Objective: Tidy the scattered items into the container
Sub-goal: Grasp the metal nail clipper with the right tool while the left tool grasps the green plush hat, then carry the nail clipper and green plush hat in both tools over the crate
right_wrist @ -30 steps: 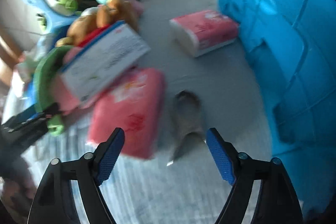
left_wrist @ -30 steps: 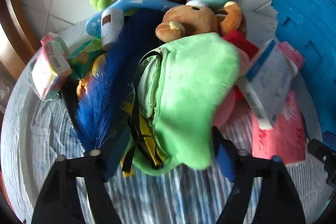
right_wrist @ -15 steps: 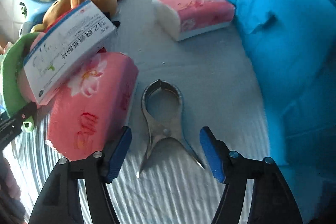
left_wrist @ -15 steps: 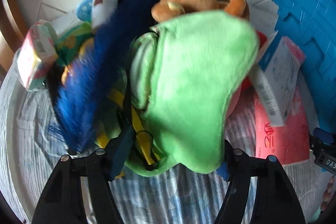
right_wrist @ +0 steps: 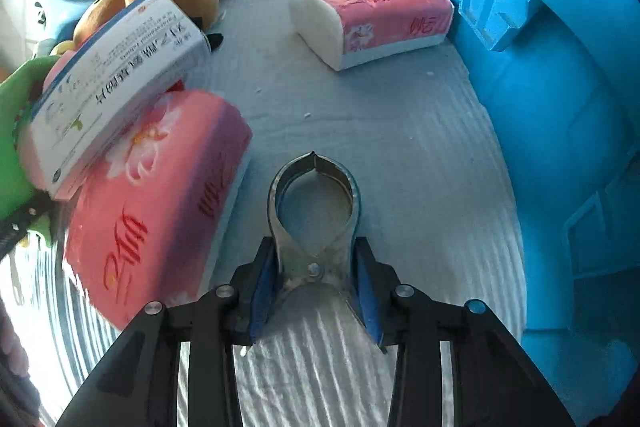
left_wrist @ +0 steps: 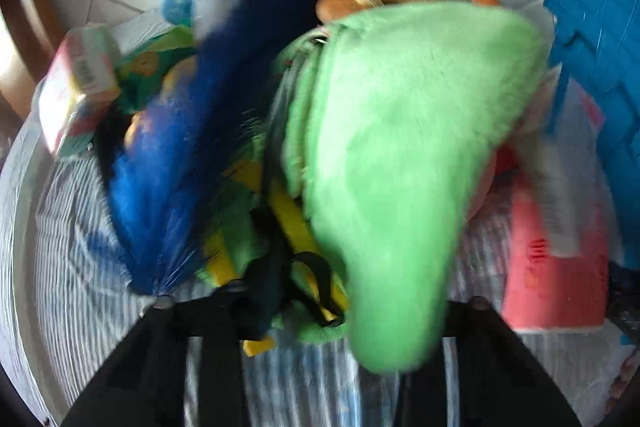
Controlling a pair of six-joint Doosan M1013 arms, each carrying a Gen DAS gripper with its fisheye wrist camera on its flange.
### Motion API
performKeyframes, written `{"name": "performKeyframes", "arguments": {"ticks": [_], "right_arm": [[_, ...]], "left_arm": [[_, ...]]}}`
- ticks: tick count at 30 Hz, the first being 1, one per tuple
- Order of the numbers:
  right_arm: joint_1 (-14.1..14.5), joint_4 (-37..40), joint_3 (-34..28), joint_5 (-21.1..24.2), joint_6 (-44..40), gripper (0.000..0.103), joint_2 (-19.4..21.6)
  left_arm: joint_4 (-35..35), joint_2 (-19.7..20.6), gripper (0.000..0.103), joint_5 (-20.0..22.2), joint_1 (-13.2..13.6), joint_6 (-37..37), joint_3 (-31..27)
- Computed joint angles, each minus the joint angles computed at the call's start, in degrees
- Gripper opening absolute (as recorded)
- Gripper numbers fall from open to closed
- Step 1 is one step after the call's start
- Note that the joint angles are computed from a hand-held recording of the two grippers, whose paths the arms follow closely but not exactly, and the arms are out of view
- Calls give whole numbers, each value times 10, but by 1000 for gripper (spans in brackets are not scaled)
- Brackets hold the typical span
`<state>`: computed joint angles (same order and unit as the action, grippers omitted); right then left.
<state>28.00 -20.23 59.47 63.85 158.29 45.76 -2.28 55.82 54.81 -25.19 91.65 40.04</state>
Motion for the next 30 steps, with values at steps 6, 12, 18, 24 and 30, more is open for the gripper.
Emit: {"name": "performKeyframes", "arguments": {"ticks": [6, 12, 18, 24, 30], "right_arm": [[14, -3, 7, -19, -12, 37, -12], [32, -45, 15, -47, -5, 37, -36], [56, -74, -16, -59, -18, 37, -35], [55, -72, -27, -91, -53, 37, -35], [59, -67, -42, -112, -93, 37, -35]], "left_arm": [[-14, -54, 16, -57, 14, -20, 68], [-28, -106, 6, -114, 17, -12, 133], [-45, -140, 6, -137, 20, -3, 171], [-42, -170, 6, -164, 20, -2, 202], [-12, -184, 6, -180, 14, -24, 211]]}}
